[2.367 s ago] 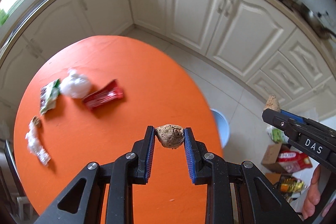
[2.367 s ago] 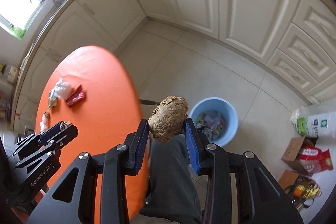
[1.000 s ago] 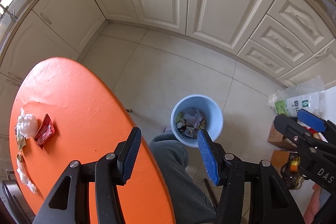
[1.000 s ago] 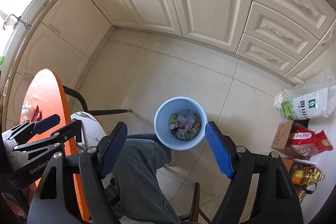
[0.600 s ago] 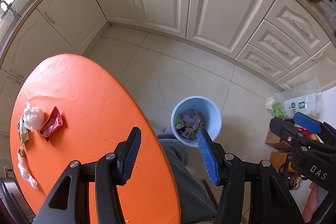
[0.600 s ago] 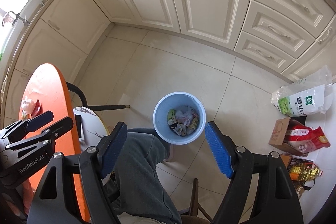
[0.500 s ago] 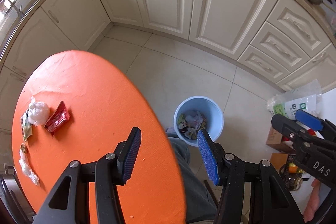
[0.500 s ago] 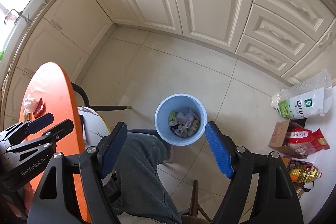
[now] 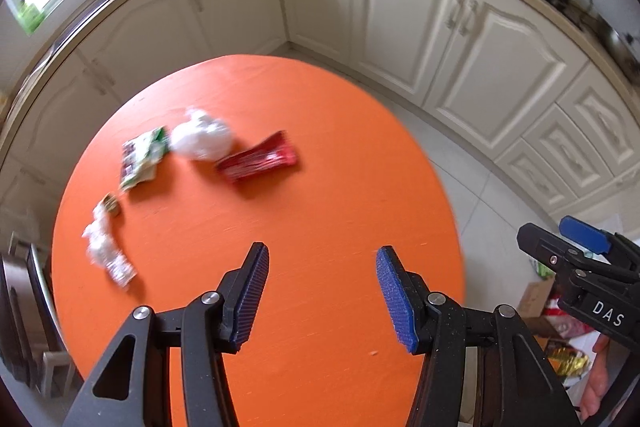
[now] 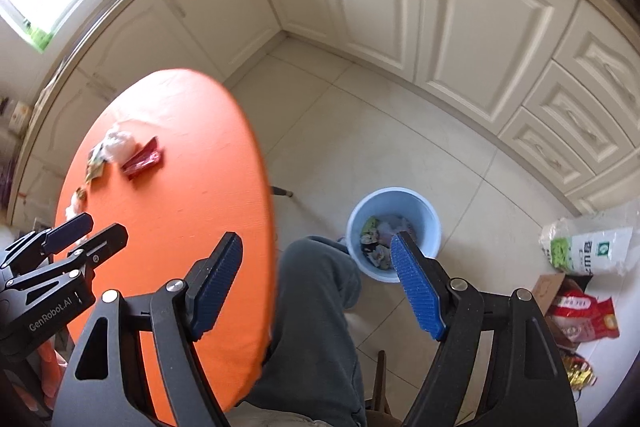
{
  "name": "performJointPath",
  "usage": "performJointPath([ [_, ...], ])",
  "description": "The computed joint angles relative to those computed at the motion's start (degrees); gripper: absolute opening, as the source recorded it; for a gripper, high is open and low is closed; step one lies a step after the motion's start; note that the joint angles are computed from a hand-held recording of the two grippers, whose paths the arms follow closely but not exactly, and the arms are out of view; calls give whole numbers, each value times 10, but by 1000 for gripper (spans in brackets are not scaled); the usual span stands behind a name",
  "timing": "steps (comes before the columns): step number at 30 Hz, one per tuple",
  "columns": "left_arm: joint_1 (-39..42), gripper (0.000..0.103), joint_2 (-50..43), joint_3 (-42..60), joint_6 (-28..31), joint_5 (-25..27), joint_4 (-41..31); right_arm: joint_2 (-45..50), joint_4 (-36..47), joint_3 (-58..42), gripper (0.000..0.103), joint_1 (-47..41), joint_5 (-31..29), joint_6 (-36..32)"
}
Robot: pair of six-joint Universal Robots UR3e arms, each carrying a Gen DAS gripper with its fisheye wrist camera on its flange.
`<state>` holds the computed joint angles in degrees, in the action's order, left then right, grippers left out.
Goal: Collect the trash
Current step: 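Move both open tools back toward the orange table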
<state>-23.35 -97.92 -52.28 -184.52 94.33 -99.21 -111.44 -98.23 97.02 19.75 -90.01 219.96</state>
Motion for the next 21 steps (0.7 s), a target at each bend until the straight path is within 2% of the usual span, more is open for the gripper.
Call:
performJointPath([
  [7, 139, 52, 120, -74, 42, -21, -33, 148, -24, -124, 78, 87, -9, 23],
  [13, 299, 52, 200, -130, 110, -53, -68, 288, -7, -264, 82, 127, -5, 18],
  [18, 430, 55, 226, -133, 176, -95, -106, 408, 37, -415, 82, 146, -5, 6],
  [21, 483, 60, 218, -135, 199, -113, -106, 504, 95, -558, 84, 157, -12, -6],
])
